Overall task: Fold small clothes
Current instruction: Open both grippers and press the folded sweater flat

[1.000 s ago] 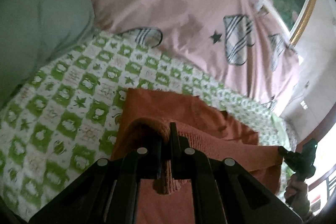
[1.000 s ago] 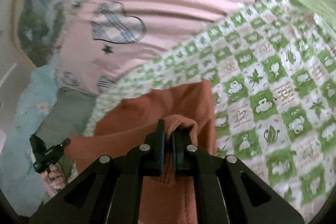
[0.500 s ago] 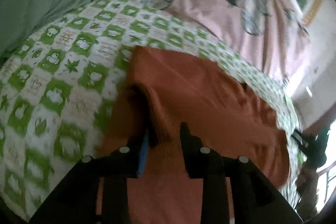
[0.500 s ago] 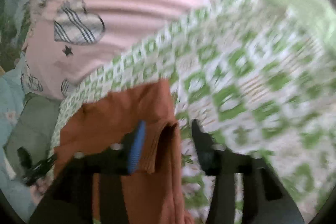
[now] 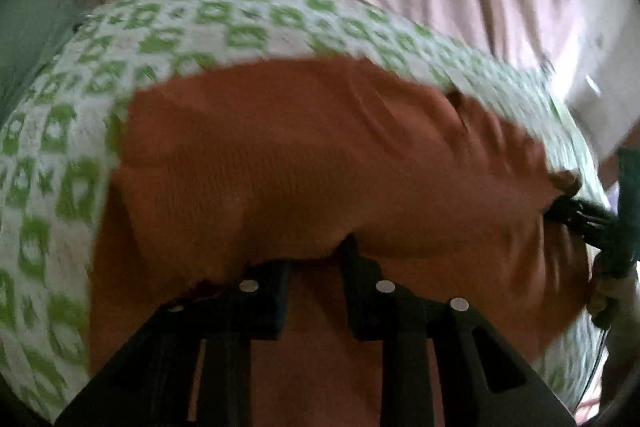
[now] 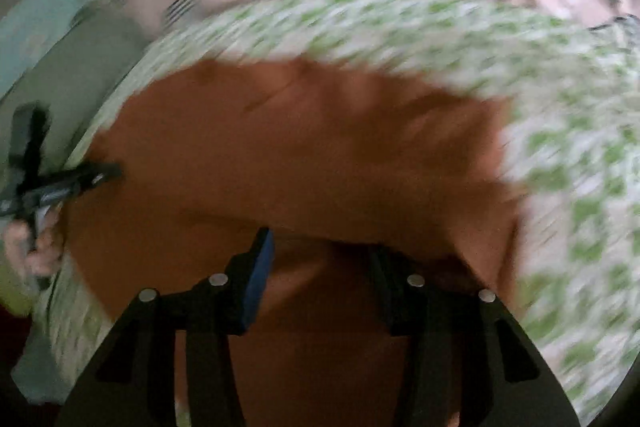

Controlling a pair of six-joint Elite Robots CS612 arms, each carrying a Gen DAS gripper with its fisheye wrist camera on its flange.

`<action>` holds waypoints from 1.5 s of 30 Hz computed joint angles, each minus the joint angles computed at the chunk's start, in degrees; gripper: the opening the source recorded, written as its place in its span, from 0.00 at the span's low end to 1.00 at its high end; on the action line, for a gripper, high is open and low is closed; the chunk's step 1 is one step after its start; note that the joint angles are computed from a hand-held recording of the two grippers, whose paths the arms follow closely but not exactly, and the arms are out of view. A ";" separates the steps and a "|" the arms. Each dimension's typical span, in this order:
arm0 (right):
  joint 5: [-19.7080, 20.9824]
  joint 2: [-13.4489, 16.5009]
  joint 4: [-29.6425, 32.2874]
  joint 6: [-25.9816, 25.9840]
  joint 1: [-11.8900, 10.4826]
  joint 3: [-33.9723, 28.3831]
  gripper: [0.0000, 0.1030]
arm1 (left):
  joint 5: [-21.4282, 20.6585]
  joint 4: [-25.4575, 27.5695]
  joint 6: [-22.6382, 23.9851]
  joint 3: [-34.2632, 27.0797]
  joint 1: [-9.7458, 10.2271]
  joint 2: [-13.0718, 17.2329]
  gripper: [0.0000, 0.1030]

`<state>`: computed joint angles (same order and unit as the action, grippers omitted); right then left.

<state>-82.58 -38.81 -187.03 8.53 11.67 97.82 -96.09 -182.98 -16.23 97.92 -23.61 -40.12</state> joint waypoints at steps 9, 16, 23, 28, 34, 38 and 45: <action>-3.92 -0.72 -15.66 18.79 -2.33 4.63 0.47 | 6.88 -8.61 -14.92 1.09 2.34 -0.58 0.39; 2.40 0.24 -21.85 20.66 0.55 9.55 0.47 | 3.89 -22.03 -19.35 15.18 -0.72 -3.93 0.41; 3.65 0.38 -25.53 22.98 1.95 13.43 0.47 | 3.58 -28.15 -26.26 23.27 -2.86 -4.56 0.43; 4.35 0.15 -28.60 25.22 2.37 15.40 0.50 | 3.17 -31.46 -30.83 25.50 -3.03 -3.80 0.53; 5.42 -0.29 -29.34 25.25 2.88 16.21 0.51 | 1.85 -33.27 -35.03 24.07 -2.02 -2.13 0.54; 5.72 -0.44 -29.35 25.52 3.03 16.22 0.52 | 1.90 -33.07 -37.19 22.36 -1.22 -1.40 0.54; 7.03 -0.42 -27.96 24.92 2.76 15.48 0.53 | 4.89 -31.79 -40.15 19.89 -0.50 -0.61 0.53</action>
<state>-75.55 -39.22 -214.99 33.45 14.43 113.30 -91.20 -214.77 -56.38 117.82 -24.10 -40.74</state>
